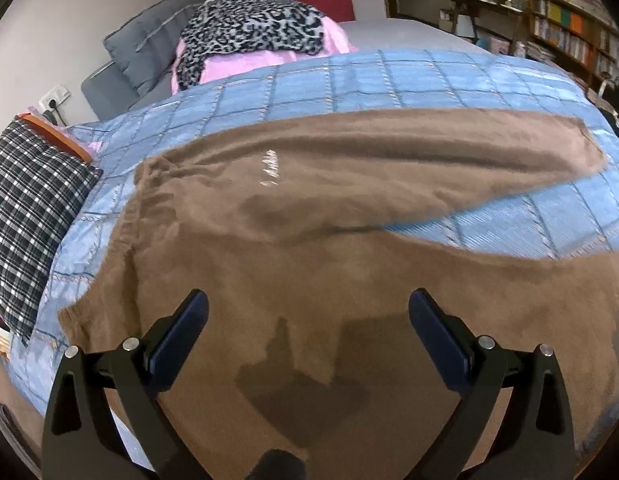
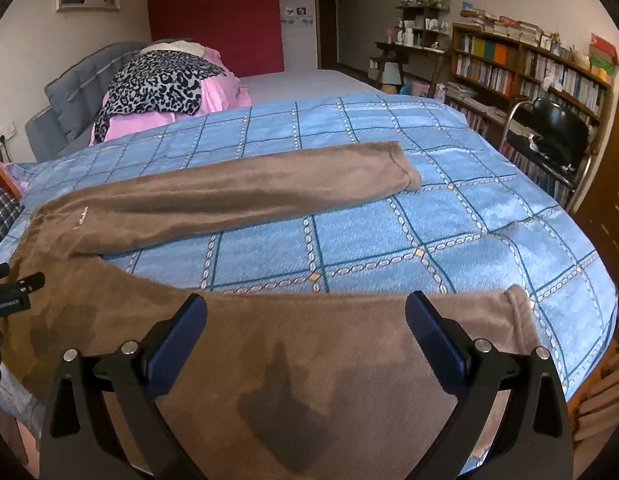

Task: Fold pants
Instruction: 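Grasp the pants fabric with the left gripper while the right gripper grasps another part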

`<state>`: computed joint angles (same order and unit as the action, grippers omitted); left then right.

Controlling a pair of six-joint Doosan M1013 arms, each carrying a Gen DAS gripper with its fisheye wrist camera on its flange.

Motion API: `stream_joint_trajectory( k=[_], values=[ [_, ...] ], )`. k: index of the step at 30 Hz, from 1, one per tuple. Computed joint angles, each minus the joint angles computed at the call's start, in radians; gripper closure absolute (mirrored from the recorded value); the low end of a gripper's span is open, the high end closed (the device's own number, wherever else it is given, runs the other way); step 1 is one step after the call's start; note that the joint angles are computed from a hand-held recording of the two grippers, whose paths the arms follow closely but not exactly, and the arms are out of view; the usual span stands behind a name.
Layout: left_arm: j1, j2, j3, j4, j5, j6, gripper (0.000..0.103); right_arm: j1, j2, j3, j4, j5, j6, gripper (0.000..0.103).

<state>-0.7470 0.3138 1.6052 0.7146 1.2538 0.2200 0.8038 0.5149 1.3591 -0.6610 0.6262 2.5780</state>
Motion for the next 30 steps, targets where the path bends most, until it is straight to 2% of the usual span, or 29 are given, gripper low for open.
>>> stream_joint_trajectory(
  k=[4,13,25,30],
  values=[
    [0.056,-0.014,0.011,-0.001,0.005,0.011,0.002,-0.017,0.015,-0.027,0.027,0.008,0.001,0.005],
    [0.219,-0.043,0.041,-0.028,-0.01,-0.003,0.002,-0.047,0.072,-0.114,0.147,0.048,-0.068,0.005],
    [0.436,-0.045,0.087,-0.025,-0.162,-0.008,0.002,-0.046,0.168,-0.26,0.21,0.149,-0.168,0.005],
    [0.513,-0.039,0.094,-0.069,-0.237,-0.004,0.002,-0.045,0.2,-0.309,0.233,0.178,-0.201,0.005]
  ],
)
